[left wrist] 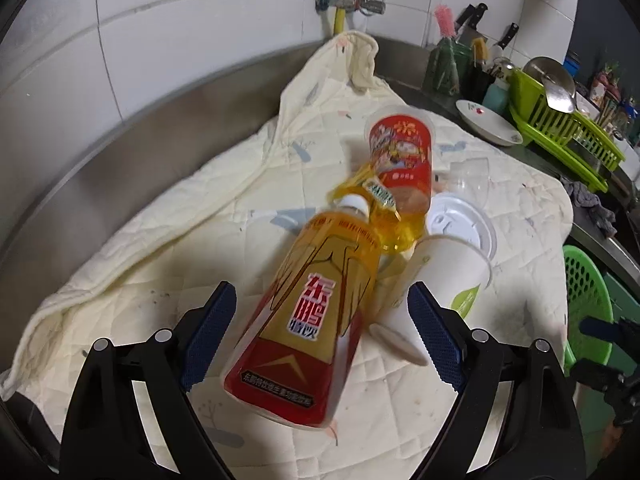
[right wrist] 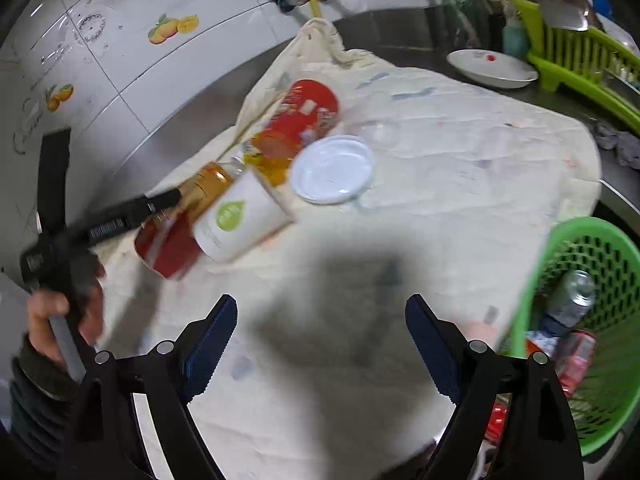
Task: Collect trash
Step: 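Grasp the red-and-gold Dongpeng drink bottle with the left tool, then grasp the white paper cup with the right tool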
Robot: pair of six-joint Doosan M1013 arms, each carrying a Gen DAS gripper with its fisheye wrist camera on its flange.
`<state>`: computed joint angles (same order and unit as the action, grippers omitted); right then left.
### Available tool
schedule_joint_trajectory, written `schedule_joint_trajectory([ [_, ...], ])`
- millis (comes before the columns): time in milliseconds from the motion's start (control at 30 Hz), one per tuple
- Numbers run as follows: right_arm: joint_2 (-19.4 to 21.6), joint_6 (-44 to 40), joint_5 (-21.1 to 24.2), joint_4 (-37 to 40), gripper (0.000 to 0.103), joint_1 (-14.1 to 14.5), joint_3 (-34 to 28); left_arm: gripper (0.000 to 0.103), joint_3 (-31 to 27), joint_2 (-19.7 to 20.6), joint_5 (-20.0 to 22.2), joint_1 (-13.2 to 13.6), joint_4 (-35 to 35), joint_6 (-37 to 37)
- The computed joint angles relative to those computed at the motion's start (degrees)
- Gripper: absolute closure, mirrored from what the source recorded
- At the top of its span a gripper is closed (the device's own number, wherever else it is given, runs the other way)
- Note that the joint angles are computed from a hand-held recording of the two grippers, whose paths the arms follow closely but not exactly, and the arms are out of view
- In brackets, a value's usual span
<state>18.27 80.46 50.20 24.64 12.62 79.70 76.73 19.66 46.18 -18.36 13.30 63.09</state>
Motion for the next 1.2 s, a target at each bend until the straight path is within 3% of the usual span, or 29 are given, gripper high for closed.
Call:
schedule_joint_trajectory([
  [333, 4.95, 8.66, 3.92, 3.65, 0.020, 1.55, -6.55, 0.018, 1.32, 0.70, -1.18, 2.57, -7.13, 3.06],
  [467, 6.69, 12.95, 4.79, 4.69, 0.020, 1.92, -9.13, 0.035, 2.11, 0.41, -3.19, 3.23, -12.50, 7.32],
  [600, 8.13, 15.89, 5.37, 4.60, 0.020, 2.66, -11.01, 0.036, 2.31, 0.09, -2.53, 2.41, -8.29, 4.84],
  [1000, 11.90, 25.57, 6.01, 6.31, 0.020, 3.32, -14.46, 0.036, 4.58, -1.27, -4.55, 3.30, -10.11, 2.53],
  [1067, 12.56, 26.59, 6.31, 6.42, 0.023, 3.53, -15.04, 0.036, 4.63, -1.29, -4.54, 3.14, -9.52, 2.38],
  [1200, 13.58, 26.82, 7.47, 8.81, 0.038, 3.36, -15.24, 0.036, 4.37, -1.17, -4.06, 2.98, -8.85, 2.34],
])
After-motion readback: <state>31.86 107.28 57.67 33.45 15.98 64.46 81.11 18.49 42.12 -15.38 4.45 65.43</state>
